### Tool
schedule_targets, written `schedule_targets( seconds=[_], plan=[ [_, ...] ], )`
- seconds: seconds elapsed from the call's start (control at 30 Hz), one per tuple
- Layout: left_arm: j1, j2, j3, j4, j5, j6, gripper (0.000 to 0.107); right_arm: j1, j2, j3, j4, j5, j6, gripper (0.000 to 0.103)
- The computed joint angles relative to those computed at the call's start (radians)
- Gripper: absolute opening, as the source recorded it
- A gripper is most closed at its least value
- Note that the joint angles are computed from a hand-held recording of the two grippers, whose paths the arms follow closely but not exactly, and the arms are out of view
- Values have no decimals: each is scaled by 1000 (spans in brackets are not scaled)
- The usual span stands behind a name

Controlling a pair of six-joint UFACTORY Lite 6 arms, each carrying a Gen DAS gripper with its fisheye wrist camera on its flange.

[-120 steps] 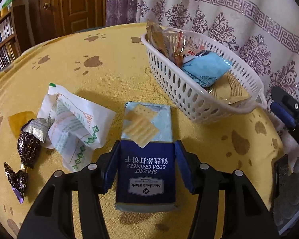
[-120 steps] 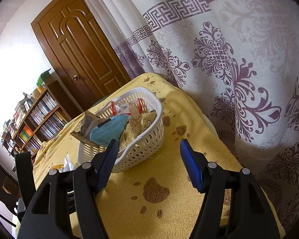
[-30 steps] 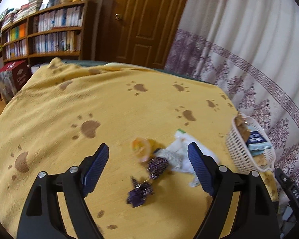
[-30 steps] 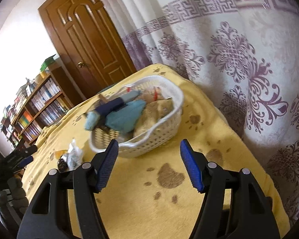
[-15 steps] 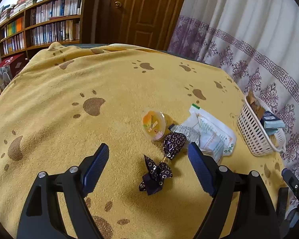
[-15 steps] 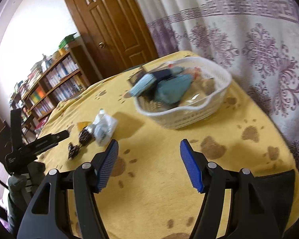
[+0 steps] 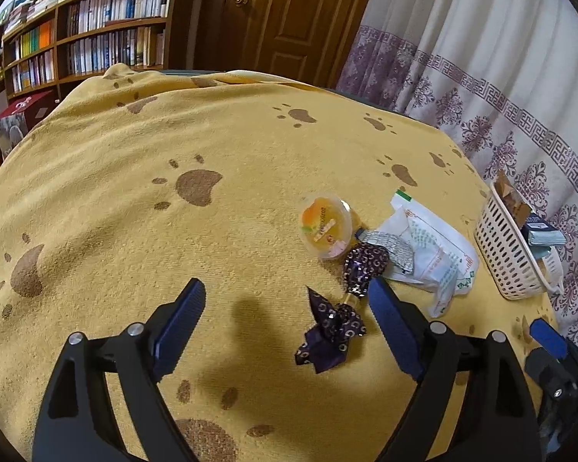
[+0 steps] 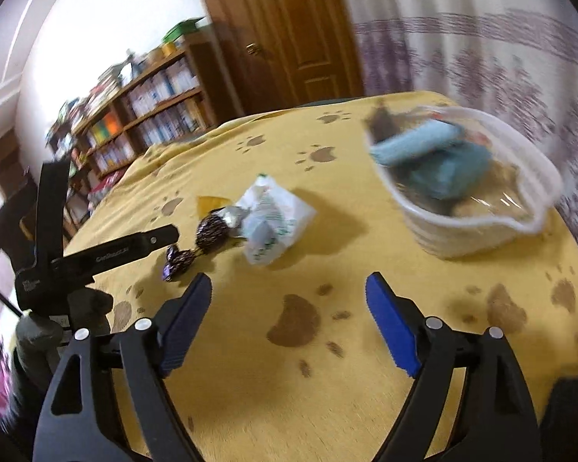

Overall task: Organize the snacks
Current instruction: 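Close the right gripper on the white printed snack bag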

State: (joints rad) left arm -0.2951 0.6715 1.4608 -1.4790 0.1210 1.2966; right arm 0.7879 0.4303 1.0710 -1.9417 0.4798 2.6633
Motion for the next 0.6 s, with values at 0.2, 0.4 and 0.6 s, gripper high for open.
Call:
schedule_targets(
  seconds=[0.2,0.4,0.6],
  plan=[
    [12,-21,-36,-294,-13,298,86,-45,191,266,185,-56,-325,87],
    [12,-43,-70,-508,-11,522,86,-91,370,525,450,-59,-707,87],
    [16,-46,-74,-463,0,473,86,-150,508,733,727,-111,-1058,87]
  ],
)
